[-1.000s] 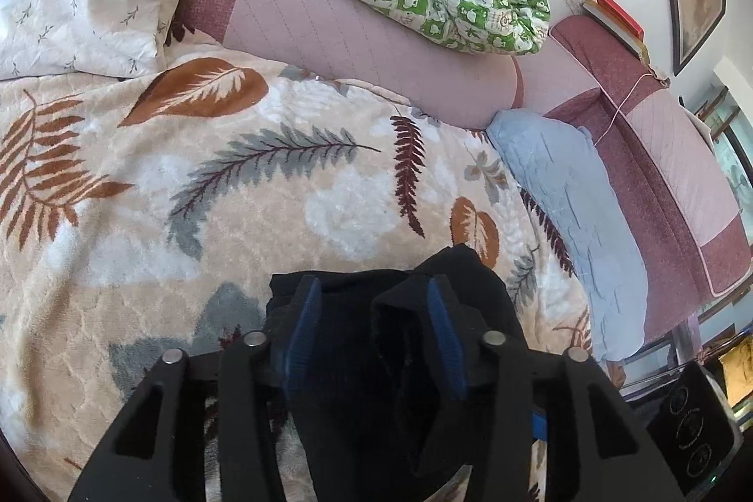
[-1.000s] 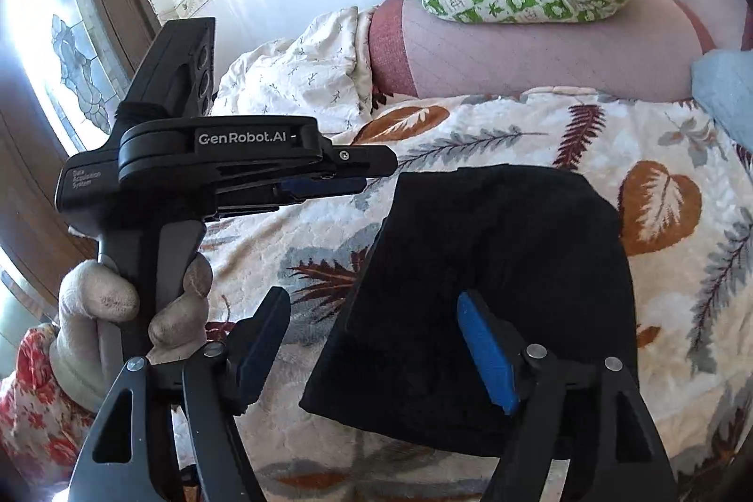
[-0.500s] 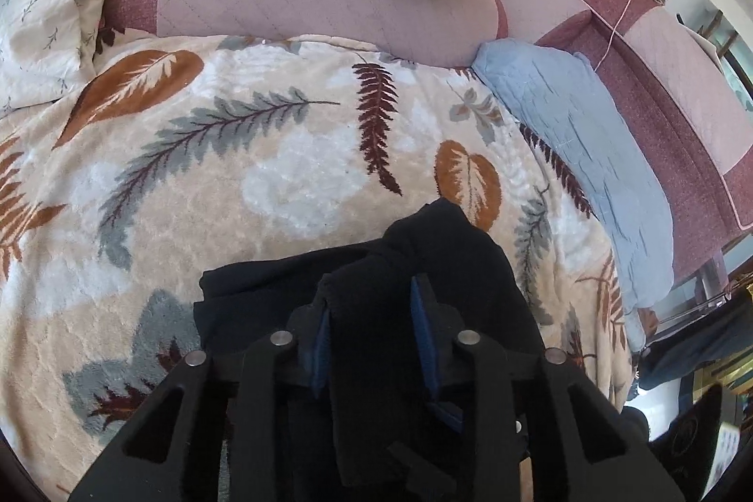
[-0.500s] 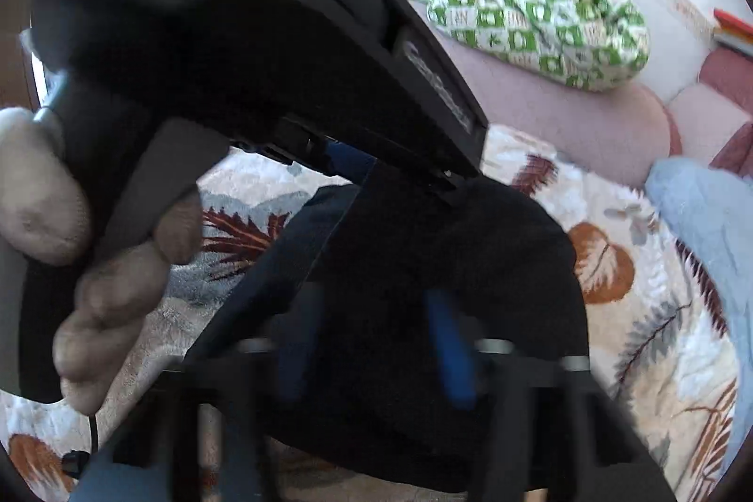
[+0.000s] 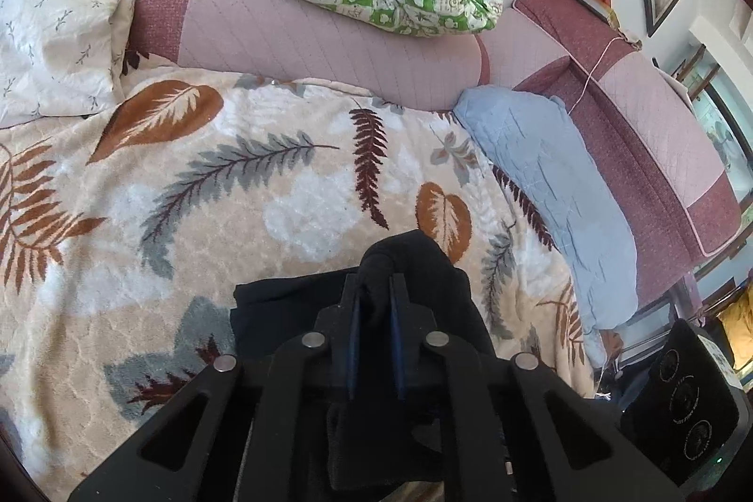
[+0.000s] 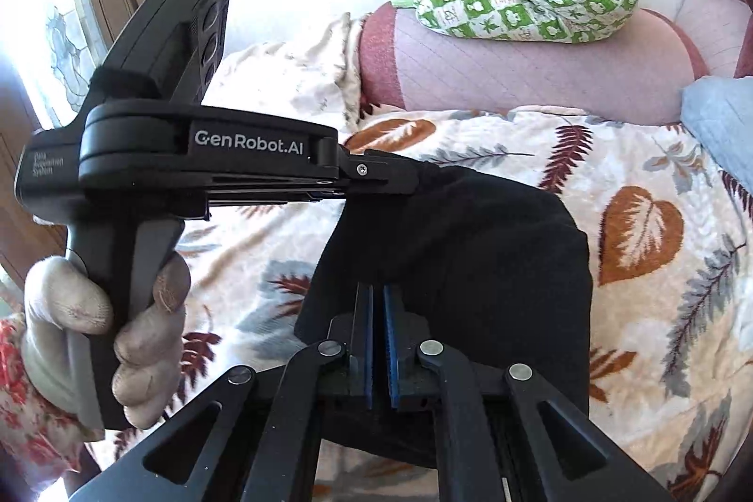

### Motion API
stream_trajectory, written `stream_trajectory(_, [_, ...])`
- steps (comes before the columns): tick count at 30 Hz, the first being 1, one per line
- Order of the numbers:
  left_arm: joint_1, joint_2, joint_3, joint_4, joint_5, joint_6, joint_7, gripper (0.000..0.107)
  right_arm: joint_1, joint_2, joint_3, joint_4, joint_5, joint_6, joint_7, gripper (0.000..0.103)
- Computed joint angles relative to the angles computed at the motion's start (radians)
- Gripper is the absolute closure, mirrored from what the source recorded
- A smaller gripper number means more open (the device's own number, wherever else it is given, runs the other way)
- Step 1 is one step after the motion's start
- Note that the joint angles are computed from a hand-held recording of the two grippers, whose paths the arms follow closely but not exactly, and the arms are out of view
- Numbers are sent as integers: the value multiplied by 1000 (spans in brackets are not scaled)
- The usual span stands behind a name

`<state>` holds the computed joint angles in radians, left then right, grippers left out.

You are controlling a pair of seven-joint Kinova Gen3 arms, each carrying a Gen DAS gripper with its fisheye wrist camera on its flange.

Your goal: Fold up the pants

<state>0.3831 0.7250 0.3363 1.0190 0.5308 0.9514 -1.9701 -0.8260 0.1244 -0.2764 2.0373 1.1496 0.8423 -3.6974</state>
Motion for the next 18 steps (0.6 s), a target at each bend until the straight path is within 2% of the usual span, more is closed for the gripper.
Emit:
stream_trajectory(9, [-64,-10,0,96,42,-42,-15,97,1,55,22,-69,-18,-82,64,98])
stream_trajectory(13, [-78,5,2,136,57,-66,-13,96,12,86,49,-73,-55,-182,102,102])
stream_trajectory(15, [-66,8,-15,141,42,-81,19,91,6,110,62,-88,-88,-197,148,102])
stream_trajectory(16, [-63,10,-21,141,36,-85,35,84,10,116,71,-85,-101,-227,163,102])
stream_trajectory(18, [-52,10,-41,138,10,-96,78,81,16,115,93,-69,-123,-288,183,101])
